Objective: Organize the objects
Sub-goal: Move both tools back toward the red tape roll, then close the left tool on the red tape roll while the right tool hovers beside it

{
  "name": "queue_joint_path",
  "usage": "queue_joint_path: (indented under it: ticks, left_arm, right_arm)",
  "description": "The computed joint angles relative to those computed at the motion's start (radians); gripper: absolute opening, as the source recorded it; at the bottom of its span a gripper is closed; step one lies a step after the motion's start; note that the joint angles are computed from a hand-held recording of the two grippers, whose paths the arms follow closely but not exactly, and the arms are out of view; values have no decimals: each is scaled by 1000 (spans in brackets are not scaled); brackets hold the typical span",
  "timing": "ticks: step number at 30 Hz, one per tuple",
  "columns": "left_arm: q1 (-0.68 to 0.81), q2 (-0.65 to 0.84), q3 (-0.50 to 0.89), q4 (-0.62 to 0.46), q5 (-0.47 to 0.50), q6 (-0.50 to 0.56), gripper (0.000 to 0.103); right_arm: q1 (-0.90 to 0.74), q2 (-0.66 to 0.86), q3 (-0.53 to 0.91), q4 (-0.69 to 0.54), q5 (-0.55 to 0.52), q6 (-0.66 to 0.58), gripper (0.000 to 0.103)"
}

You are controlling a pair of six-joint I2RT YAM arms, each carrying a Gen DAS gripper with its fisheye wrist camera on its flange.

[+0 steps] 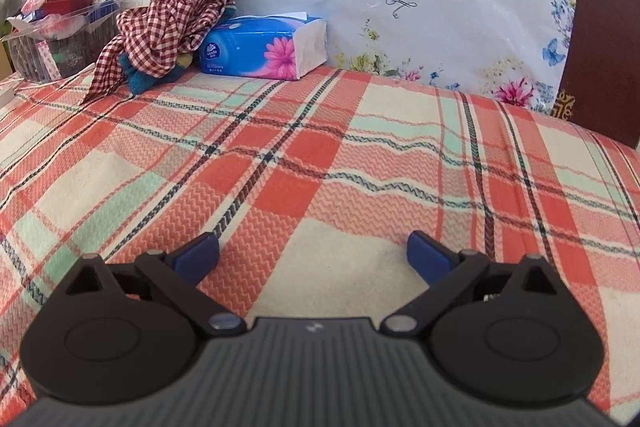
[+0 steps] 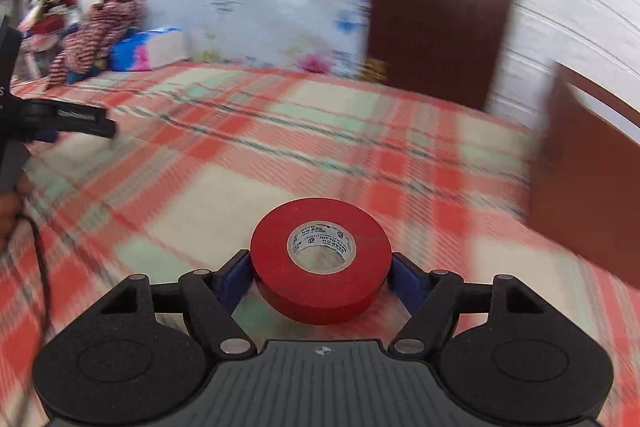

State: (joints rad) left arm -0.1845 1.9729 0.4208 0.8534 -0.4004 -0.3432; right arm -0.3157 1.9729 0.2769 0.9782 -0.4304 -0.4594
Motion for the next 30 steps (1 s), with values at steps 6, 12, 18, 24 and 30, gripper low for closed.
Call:
queue_joint_path:
  ticks: [6, 12, 18, 24, 30]
  left_arm:
    - [-121, -80, 35, -185, -102, 13, 93]
    - [-404, -250, 117, -448, 121, -66, 79]
    - [-642, -98, 444, -654, 261, -69, 78]
    - [-743, 57, 692, -830, 276, -78, 73]
    - [-771, 124, 770, -885, 314, -79, 57]
  right_arm:
    - [-437, -29, -72, 15, -90, -96, 79]
    - [-529, 7, -50, -9, -154, -115, 86]
    - [-546, 56, -39, 22, -203, -125, 87]
    - [-554, 73, -44, 52, -230, -136, 87]
    - [-571, 78, -33, 27, -269, -153, 83]
